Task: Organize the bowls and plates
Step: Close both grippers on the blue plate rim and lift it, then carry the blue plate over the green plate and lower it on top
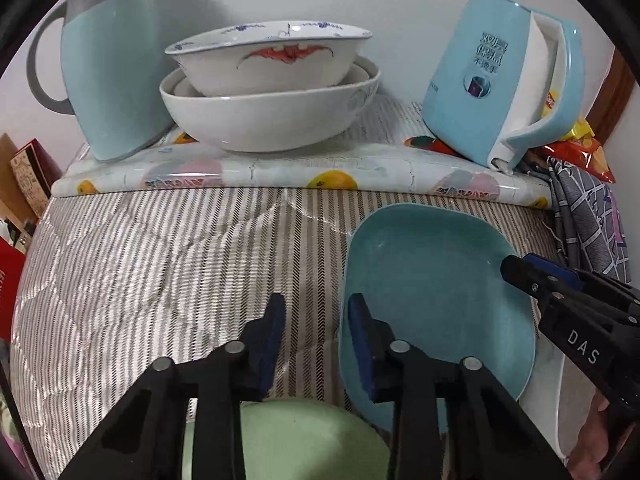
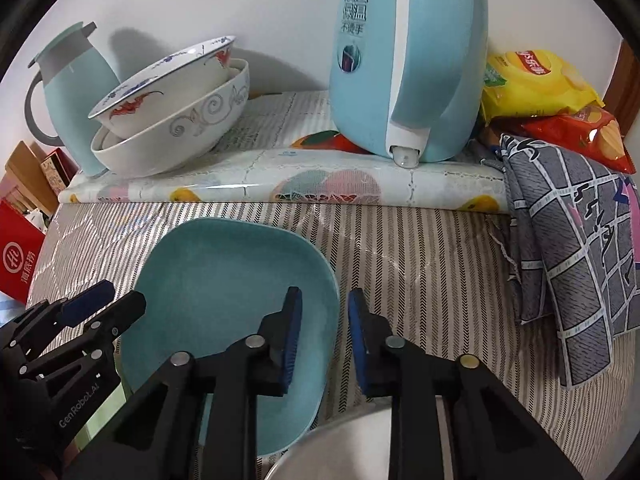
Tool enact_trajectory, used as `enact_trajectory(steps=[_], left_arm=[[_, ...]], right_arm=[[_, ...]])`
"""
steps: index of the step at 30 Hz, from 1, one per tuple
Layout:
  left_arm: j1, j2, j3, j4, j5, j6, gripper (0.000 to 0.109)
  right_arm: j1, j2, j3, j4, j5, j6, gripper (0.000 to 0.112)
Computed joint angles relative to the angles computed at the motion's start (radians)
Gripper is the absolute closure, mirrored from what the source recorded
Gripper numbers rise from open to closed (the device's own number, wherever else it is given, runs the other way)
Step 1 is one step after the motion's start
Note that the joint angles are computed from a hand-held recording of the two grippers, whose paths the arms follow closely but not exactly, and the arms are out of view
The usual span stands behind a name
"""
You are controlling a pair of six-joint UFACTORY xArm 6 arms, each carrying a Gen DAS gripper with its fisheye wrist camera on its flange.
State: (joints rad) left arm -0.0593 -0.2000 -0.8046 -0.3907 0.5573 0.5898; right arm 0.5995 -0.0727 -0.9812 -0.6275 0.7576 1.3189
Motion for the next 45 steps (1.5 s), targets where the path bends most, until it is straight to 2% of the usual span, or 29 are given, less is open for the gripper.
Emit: enact_trajectory(steps=[2, 8, 12, 21, 33, 45], left_arm=[[-0.007, 0.011, -0.005, 0.006, 0.006, -0.006, 0.088], [-0.023, 0.033, -0.021, -0.004, 0.021, -0.013, 0.099], [-0.032, 0.031, -0.015, 0.004, 0.008, -0.020, 0.100], [-0.015, -0.032, -0.007, -0.024, 0.020, -0.005, 0.100], [0.062, -0.217, 0.043, -0.073, 0.108, 0.053, 0.100], [0.207, -0.447, 0.154, -0.120, 0.257, 0.132, 0.100]], right_arm=[[-0.006, 0.006, -0.001, 0.005, -0.005, -0.006, 0.091], [-0.025, 0.019, 0.003, 0.046, -0.037, -0.034, 0.104], [-0.030, 0.011, 0.012, 0.026, -0.055, -0.019, 0.108], [0.004, -0.033, 0.001, -0.049, -0.014, 0.031, 0.109], [0.139, -0.100, -0.050, -0.131, 0.140, 0.109, 0.109], [0.326, -0.140, -0.061, -0.177, 0.286, 0.230, 0.109]])
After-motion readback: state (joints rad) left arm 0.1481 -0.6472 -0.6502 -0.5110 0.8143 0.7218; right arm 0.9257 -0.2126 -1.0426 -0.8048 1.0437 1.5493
